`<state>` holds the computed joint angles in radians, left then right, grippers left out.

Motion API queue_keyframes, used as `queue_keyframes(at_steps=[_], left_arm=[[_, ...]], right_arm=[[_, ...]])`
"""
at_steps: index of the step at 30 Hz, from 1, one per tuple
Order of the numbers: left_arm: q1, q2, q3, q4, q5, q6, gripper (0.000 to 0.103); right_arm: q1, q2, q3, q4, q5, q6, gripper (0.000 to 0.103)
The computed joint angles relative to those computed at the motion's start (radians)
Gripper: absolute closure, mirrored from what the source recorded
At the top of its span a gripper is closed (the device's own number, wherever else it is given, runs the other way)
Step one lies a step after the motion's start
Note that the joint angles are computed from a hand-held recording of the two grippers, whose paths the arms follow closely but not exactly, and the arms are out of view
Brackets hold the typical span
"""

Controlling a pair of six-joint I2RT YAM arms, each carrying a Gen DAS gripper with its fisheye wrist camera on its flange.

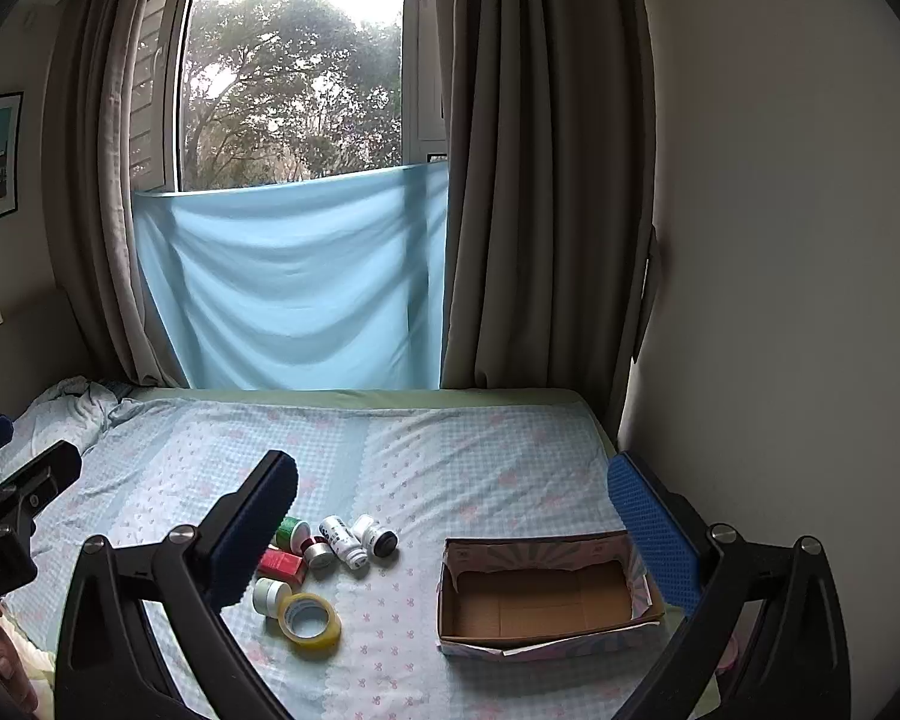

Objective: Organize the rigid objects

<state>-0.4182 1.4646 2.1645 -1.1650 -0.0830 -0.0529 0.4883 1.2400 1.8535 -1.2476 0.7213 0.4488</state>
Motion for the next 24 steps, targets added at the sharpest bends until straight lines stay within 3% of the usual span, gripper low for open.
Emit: queue_keyframes(at_steps=[24], left_arm=[[-0.017,0.008,0.011,-0.011,-0.027,-0.006,0.001]], right_arm=[[-0.014,-0.015,-0.018,0.008,-0.026,0.002,0.000]])
